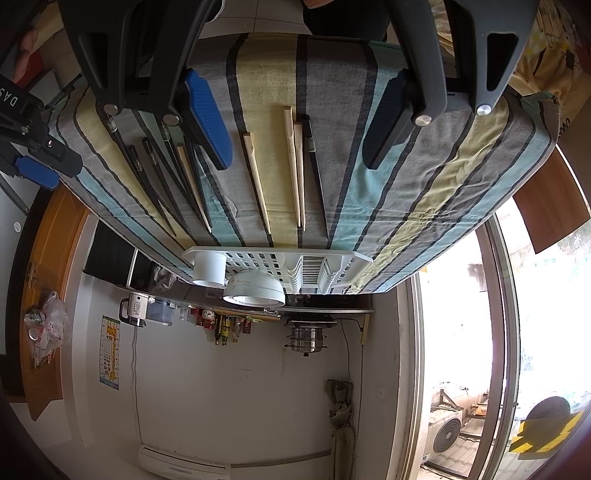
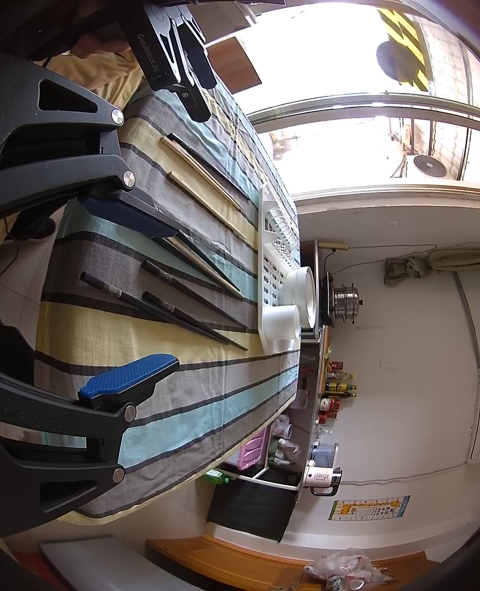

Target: Organize utensils

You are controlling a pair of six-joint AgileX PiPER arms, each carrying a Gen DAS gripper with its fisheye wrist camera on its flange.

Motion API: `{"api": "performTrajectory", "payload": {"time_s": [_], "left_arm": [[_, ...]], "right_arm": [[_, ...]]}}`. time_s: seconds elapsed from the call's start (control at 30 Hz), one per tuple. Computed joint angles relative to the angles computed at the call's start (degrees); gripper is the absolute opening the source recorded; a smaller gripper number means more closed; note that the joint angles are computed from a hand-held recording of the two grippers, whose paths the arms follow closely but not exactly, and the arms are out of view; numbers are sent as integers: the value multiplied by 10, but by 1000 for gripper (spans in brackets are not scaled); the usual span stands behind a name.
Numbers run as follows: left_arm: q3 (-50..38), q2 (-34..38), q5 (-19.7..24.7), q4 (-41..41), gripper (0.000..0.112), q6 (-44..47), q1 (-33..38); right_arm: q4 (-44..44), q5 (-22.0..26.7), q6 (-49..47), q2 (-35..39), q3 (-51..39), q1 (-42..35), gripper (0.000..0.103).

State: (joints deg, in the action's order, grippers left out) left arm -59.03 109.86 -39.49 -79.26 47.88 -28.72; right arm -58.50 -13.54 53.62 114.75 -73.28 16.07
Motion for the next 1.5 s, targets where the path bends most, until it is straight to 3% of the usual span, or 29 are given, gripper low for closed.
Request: {"api": "performTrajectory", "payload": {"time_s": [1.5], "left_arm": [[0,0,1,1,75,-1,-3]], "right_arm": [[-5,3,7,-6,0,3,66]]}}
